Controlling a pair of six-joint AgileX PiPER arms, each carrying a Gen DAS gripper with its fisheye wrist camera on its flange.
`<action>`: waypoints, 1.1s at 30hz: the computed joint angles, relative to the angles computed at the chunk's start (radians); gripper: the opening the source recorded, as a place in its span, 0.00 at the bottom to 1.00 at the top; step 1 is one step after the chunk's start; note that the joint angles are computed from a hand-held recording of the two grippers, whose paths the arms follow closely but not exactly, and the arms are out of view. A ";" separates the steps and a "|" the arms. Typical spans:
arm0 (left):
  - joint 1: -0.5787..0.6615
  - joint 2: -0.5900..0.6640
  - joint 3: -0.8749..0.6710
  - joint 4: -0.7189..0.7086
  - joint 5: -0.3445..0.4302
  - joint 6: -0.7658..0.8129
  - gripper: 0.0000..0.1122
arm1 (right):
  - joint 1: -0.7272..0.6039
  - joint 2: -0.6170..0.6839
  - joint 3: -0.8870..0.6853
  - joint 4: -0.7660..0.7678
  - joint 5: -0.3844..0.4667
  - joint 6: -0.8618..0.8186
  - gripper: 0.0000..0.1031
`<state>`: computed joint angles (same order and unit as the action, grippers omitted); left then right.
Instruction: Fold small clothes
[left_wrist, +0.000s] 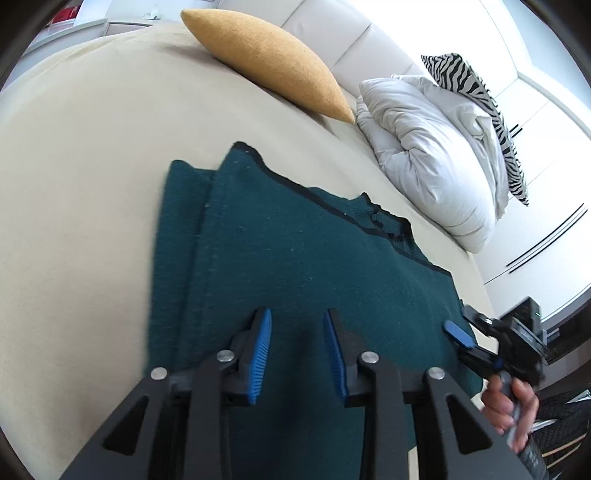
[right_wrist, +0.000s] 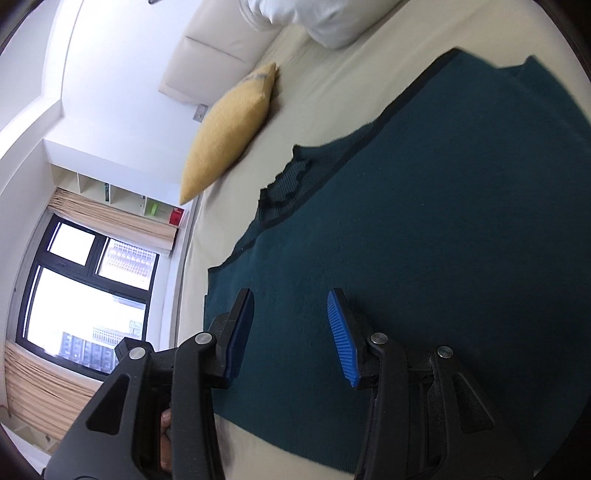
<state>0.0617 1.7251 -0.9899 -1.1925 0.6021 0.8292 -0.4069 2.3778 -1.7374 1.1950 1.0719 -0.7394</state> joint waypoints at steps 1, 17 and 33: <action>0.019 -0.002 0.010 -0.028 0.018 0.030 0.29 | 0.004 0.012 -0.018 -0.010 -0.007 0.012 0.40; 0.293 0.019 0.046 -0.158 0.194 0.051 0.59 | -0.101 -0.110 0.136 0.059 -0.050 -0.057 0.41; 0.256 0.169 -0.153 -0.019 0.440 -0.128 0.59 | 0.121 -0.105 0.161 0.063 0.060 -0.086 0.41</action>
<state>0.3173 1.8944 -1.1425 -1.2120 1.0424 0.7017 -0.2861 2.2725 -1.5767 1.2580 1.1315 -0.8253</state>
